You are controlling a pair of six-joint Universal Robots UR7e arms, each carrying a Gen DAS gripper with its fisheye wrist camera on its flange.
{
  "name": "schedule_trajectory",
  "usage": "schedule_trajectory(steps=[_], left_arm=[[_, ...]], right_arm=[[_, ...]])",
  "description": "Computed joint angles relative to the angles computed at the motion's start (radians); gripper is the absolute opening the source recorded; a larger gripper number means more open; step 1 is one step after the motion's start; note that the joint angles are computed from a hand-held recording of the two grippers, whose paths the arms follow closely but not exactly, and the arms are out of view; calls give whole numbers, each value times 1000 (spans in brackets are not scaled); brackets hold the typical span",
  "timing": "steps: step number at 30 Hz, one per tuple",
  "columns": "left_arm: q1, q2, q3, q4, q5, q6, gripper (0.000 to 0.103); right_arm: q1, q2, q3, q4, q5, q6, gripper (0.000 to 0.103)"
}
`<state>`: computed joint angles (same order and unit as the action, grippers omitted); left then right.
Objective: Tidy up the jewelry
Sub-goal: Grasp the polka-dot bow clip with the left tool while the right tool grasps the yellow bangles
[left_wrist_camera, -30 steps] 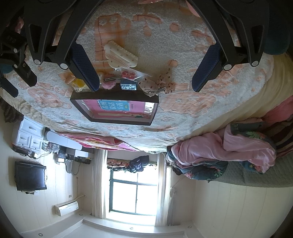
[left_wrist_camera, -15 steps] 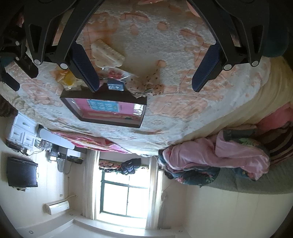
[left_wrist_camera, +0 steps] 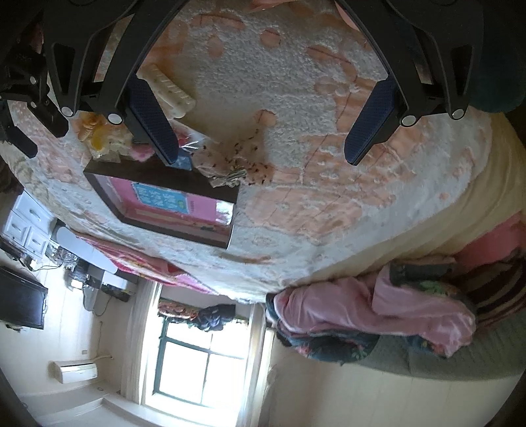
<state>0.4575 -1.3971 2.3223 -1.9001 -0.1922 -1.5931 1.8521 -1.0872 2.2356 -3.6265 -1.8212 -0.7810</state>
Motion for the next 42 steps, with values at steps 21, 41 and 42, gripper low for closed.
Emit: schedule_trajectory(steps=[21, 41, 42], left_arm=[[229, 150, -64, -806, -210, 721, 93], [350, 253, -167, -947, -388, 977, 40], [348, 253, -162, -960, -391, 988, 34]], right_arm=[[-76, 55, -264, 460, -102, 63, 97], [-119, 64, -296, 561, -38, 59, 58], [-122, 60, -293, 553, -31, 63, 56]])
